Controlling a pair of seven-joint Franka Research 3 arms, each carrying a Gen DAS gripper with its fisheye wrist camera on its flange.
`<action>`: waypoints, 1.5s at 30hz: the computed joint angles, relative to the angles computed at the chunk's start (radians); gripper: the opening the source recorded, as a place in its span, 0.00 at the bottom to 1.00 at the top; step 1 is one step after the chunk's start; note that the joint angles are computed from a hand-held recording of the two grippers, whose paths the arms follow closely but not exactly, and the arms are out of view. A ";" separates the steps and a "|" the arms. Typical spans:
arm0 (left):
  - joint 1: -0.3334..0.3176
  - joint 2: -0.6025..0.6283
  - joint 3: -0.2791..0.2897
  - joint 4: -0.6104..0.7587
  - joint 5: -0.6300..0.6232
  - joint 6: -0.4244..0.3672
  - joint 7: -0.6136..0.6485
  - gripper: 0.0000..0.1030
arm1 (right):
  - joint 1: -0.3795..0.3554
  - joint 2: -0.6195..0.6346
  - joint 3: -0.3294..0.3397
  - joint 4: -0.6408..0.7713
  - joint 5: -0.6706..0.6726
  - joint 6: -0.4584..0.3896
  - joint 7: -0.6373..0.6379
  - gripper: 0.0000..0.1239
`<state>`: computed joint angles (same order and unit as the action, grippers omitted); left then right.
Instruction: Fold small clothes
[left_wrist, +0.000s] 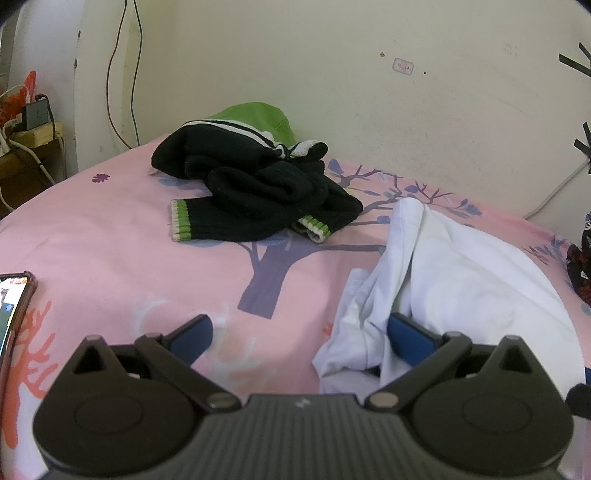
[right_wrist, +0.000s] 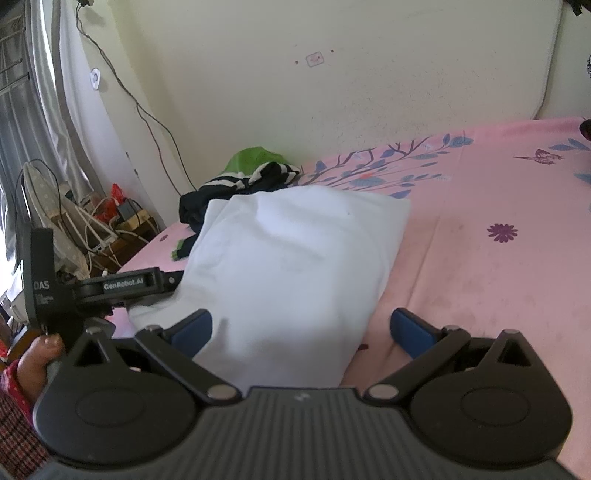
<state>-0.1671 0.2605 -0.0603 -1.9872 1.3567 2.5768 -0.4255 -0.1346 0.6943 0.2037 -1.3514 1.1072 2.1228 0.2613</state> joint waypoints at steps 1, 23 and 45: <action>0.000 -0.001 0.001 -0.001 0.003 0.003 -0.003 1.00 | -0.001 0.001 0.000 0.001 0.000 -0.002 0.001 0.78; 0.073 -0.065 0.013 -0.077 0.179 0.246 -0.155 1.00 | -0.031 0.070 0.015 0.093 0.008 -0.090 0.084 0.78; 0.063 0.011 0.087 -0.018 0.003 0.577 0.144 0.72 | 0.035 0.057 0.013 0.117 -0.088 -0.019 0.114 0.47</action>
